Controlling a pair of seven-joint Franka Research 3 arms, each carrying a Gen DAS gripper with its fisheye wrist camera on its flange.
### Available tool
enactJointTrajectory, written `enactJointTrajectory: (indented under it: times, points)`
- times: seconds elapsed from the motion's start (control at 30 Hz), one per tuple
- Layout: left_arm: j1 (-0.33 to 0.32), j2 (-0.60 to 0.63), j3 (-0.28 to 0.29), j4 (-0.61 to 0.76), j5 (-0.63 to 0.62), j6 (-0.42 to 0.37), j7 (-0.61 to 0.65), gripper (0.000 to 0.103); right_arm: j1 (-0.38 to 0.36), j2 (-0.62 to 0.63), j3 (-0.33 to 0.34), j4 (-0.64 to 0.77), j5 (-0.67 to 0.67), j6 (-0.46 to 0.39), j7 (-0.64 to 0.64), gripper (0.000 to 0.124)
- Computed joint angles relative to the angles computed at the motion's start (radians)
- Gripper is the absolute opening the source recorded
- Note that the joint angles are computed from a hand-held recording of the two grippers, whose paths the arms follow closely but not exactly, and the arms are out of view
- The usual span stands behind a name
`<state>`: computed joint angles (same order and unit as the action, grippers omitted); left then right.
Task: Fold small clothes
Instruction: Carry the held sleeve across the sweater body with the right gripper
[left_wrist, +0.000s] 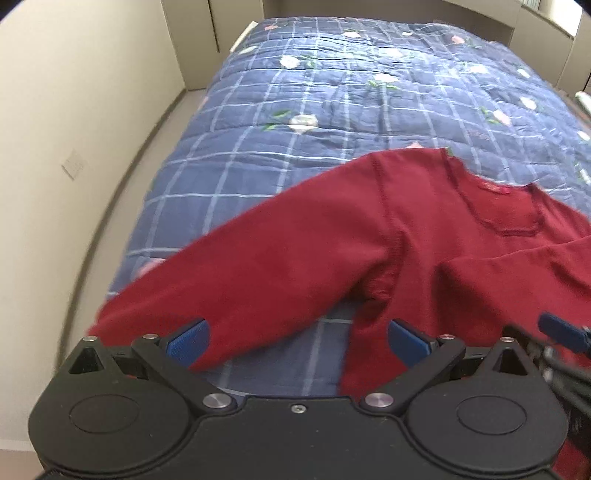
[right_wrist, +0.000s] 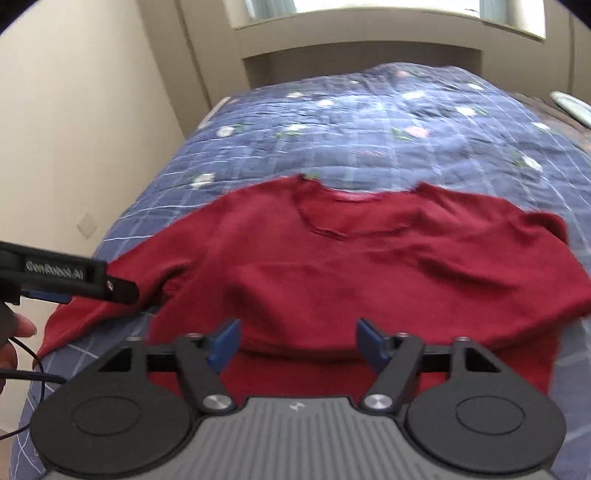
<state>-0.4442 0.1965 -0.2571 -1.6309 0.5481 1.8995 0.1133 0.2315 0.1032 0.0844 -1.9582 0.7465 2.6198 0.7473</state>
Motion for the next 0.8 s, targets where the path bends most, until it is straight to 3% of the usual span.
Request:
enactJointTrajectory:
  times: [0.17, 0.23, 0.37, 0.57, 0.7, 0.8]
  points:
    - [-0.009, 0.037, 0.002, 0.027, 0.016, 0.080, -0.029, 0.102, -0.035, -0.013, -0.048, -0.018, -0.058, 0.039, 0.153, 0.102]
    - [-0.019, 0.078, 0.005, 0.071, 0.018, 0.080, -0.021, 0.102, -0.050, 0.008, -0.067, 0.002, -0.109, 0.058, 0.283, 0.103]
    - [-0.053, 0.184, 0.019, 0.200, 0.028, 0.065, 0.047, 0.102, -0.105, 0.083, -0.093, 0.115, -0.156, 0.006, 0.455, 0.103]
    - [-0.137, 0.394, 0.072, 0.488, 0.039, -0.055, 0.133, 0.102, -0.215, 0.290, -0.065, 0.418, -0.097, -0.102, 0.503, 0.102]
    - [-0.176, 0.535, 0.109, 0.685, -0.009, -0.171, 0.196, 0.102, -0.256, 0.463, -0.034, 0.667, -0.089, -0.187, 0.555, 0.089]
    - [-0.194, 0.555, 0.133, 0.700, -0.025, -0.182, 0.192, 0.103, -0.262, 0.610, -0.022, 0.878, -0.135, -0.263, 0.619, 0.082]
